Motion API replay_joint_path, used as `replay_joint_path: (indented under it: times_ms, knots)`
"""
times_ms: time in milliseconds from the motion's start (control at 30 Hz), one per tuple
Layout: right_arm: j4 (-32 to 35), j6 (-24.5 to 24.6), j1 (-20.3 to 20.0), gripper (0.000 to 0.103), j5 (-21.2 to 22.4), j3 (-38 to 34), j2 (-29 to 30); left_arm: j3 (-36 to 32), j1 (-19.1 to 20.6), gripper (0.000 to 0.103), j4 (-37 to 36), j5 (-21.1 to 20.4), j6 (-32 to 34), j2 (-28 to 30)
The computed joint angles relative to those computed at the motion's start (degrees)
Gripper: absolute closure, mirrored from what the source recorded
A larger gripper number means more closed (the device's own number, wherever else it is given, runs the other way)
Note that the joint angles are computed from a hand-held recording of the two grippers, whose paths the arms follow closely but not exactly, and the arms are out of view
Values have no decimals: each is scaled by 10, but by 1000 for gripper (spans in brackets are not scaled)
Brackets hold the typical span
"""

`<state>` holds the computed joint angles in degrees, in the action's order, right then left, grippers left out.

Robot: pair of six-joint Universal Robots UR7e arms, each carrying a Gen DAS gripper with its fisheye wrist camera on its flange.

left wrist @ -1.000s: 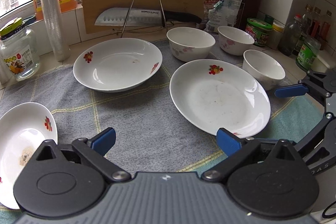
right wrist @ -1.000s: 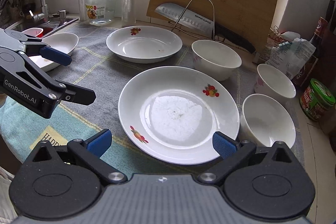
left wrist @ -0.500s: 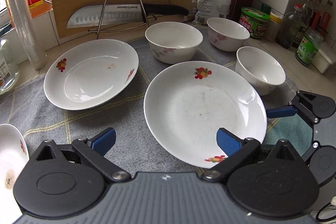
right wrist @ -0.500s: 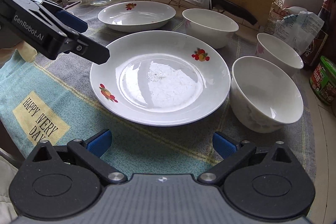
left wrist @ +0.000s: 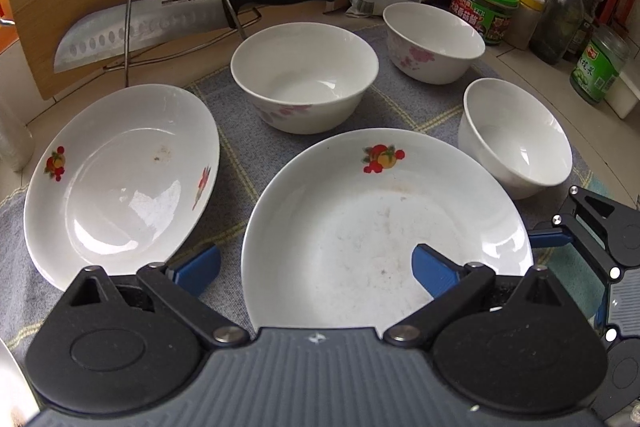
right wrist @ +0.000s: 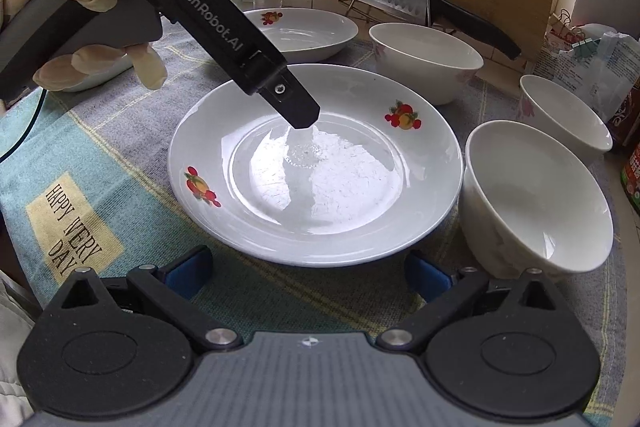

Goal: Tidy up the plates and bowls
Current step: 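Move the left gripper to the rim of the fruit-print plate and grasp it, then lift the fruit-print plate with the left gripper and carry it toward the spotted plate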

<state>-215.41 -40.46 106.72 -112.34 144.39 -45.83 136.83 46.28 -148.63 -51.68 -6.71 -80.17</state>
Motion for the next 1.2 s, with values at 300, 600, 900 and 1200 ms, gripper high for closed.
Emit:
replay_joint_path:
  times_ms: [300,600,900,1200]
  knots:
    - [-23,-4,-3,0,6,5,8,-40,26,3,28,-29,48,38]
    - [-37,-10,-6,0,14,9,12,-71,47,6,54,-55,85,61]
    - [-48,-16,-8,0,21,6,19,-99,61,9,81,-79,122,73]
    - [-49,-26,-14,0,30,1,22,-132,70,14,119,-100,139,83]
